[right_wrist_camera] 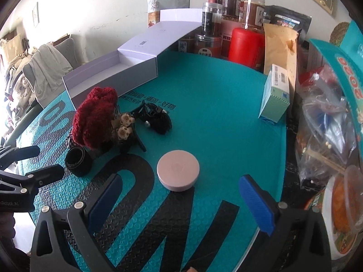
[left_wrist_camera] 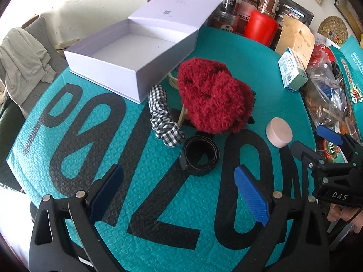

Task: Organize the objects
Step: 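Grasp the black rubber ring with the left tool while the right tool grasps the pink compact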

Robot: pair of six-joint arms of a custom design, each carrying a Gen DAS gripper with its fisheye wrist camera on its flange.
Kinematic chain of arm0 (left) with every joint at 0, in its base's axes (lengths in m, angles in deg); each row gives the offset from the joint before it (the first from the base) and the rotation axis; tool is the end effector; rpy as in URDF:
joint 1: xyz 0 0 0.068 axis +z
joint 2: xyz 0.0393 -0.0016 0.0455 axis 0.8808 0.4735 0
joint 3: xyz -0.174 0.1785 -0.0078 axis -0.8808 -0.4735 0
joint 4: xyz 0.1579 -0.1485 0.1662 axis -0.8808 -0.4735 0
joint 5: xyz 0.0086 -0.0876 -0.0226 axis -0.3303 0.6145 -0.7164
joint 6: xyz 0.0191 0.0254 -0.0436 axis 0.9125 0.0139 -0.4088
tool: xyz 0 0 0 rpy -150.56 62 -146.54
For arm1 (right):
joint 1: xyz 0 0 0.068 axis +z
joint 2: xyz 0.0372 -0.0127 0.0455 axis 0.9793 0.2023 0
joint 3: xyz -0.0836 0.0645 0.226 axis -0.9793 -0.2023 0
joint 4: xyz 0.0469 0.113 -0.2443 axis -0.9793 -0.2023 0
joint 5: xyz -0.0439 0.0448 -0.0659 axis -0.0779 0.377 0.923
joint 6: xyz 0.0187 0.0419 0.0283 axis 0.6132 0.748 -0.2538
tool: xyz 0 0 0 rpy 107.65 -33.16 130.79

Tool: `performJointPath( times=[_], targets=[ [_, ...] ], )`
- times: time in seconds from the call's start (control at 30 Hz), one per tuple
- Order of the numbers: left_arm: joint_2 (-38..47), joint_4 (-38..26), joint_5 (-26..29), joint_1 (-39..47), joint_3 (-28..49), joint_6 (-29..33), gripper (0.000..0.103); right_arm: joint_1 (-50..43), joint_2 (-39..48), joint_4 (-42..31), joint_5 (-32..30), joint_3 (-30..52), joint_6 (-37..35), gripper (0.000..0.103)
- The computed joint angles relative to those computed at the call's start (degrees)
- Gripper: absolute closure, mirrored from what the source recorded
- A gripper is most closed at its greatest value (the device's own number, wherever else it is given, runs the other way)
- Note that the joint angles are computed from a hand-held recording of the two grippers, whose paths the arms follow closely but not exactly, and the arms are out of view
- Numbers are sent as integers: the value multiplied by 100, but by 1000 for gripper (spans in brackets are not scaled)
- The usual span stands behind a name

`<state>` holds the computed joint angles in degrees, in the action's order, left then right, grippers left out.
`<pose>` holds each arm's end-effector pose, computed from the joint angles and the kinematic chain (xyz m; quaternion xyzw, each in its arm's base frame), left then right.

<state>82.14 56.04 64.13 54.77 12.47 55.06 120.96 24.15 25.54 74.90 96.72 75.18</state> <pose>0.2620 -0.0383 0.1224 0.1000 0.9524 -0.0953 0.2719 0.2288 0.1891 0.0917 0.0140 0.9410 -0.0021 0.3380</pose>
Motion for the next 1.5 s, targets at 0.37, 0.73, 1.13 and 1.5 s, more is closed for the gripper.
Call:
performJointPath(
  times=[0.37, 0.73, 1.13, 1.5],
  targets=[
    [921, 226, -34, -187, 458, 0, 5, -347, 482, 448, -513, 117, -277, 7],
    [1672, 253, -140, -292, 943, -4, 13, -707, 928, 530, -949, 378, -490, 16],
    [1845, 536, -584, -514, 1024, 135, 56, -782, 1082, 685, -1186, 443, -765, 51],
    [1787, 580, -304, -323, 914, 249, 63, -533, 980, 706, -1109, 359, -776, 51]
  ],
)
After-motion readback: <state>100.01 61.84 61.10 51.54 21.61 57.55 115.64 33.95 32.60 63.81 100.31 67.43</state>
